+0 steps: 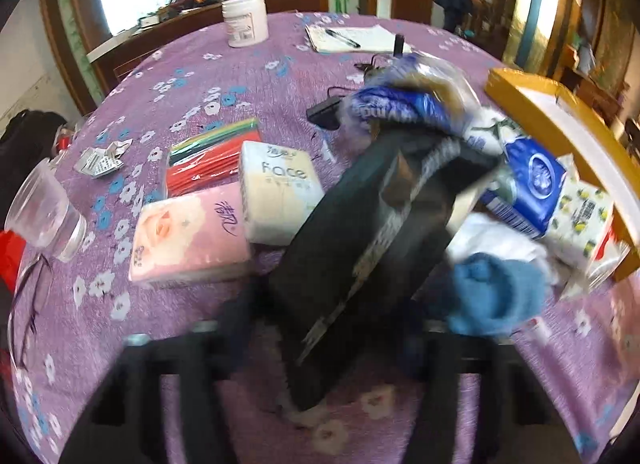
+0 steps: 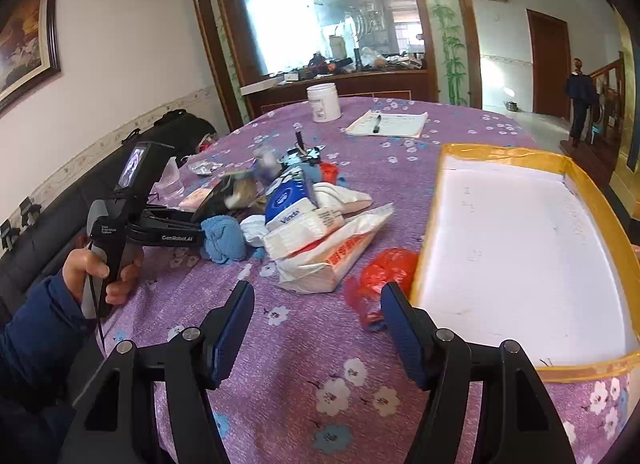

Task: Organize soft objects
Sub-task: 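Lift black wipe pack with left tool while right tool lifts lemon-print tissue pack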

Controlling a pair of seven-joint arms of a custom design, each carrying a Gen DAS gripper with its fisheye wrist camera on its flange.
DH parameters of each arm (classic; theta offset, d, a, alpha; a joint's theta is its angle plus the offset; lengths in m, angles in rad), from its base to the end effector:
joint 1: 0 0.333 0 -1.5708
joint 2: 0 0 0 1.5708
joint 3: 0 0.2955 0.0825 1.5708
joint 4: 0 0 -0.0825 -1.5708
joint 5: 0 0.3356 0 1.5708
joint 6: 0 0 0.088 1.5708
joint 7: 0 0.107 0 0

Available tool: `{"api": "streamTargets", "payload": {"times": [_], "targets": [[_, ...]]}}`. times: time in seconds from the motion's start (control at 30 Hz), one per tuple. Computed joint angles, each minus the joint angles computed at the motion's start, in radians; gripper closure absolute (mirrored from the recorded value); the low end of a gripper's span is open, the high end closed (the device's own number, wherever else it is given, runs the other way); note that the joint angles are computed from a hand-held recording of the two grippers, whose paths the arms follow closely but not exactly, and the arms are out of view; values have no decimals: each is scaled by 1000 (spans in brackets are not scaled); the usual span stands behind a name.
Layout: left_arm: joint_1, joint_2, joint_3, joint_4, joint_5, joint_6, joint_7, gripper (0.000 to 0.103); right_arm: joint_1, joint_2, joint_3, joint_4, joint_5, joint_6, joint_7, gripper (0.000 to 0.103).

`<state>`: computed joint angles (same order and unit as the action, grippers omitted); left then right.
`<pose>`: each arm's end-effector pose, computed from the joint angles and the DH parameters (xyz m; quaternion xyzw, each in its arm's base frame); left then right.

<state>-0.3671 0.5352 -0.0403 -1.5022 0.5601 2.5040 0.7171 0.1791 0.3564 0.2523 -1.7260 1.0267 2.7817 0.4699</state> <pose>0.6294 -0.2697 0.4112 -0.7010 0.6462 -0.1897 0.2345 0.6030 0.2136 0.4476 -0.7914 0.4052 -0.1055 0.4454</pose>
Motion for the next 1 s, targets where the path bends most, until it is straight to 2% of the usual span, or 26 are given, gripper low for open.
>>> {"api": "streamTargets", "payload": {"times": [0.03,0.2,0.27,0.37,0.47,0.57,0.6,0.67,0.7,0.73,0.9,0.97,1.0], "targets": [[-15,-13,9,-19,14,7,-36,70,11,8,-7,9,-23,0,23,33],[-23,-144,7,-235,56,160,-198,73,71,52,-23,69,-194,19,127,33],[-20,-175,-3,-283,69,179,-231,73,99,84,-36,113,-293,25,192,32],[-16,-204,-13,-324,96,177,-265,73,168,156,-93,208,-468,29,339,27],[-2,-200,-26,-321,96,163,-268,74,258,248,-197,332,-649,11,527,26],[8,-186,-35,-296,87,138,-255,73,285,327,-236,433,-743,-23,632,26],[11,-179,-39,-280,78,124,-244,72,302,340,-262,439,-792,-4,686,26],[7,-167,-37,-257,82,101,-233,61,273,330,-226,419,-785,20,677,43],[2,-157,-32,-238,88,85,-241,44,260,315,-212,396,-788,36,682,44],[0,-149,-26,-224,95,78,-249,36,243,303,-192,381,-790,37,683,44],[-5,-128,-22,-179,111,68,-241,34,89,210,-6,219,-713,104,593,44],[-23,-118,-12,-150,140,38,-246,26,15,179,80,162,-646,117,520,44],[-34,-114,-4,-136,163,20,-256,22,-4,165,101,141,-617,117,498,44]]}}
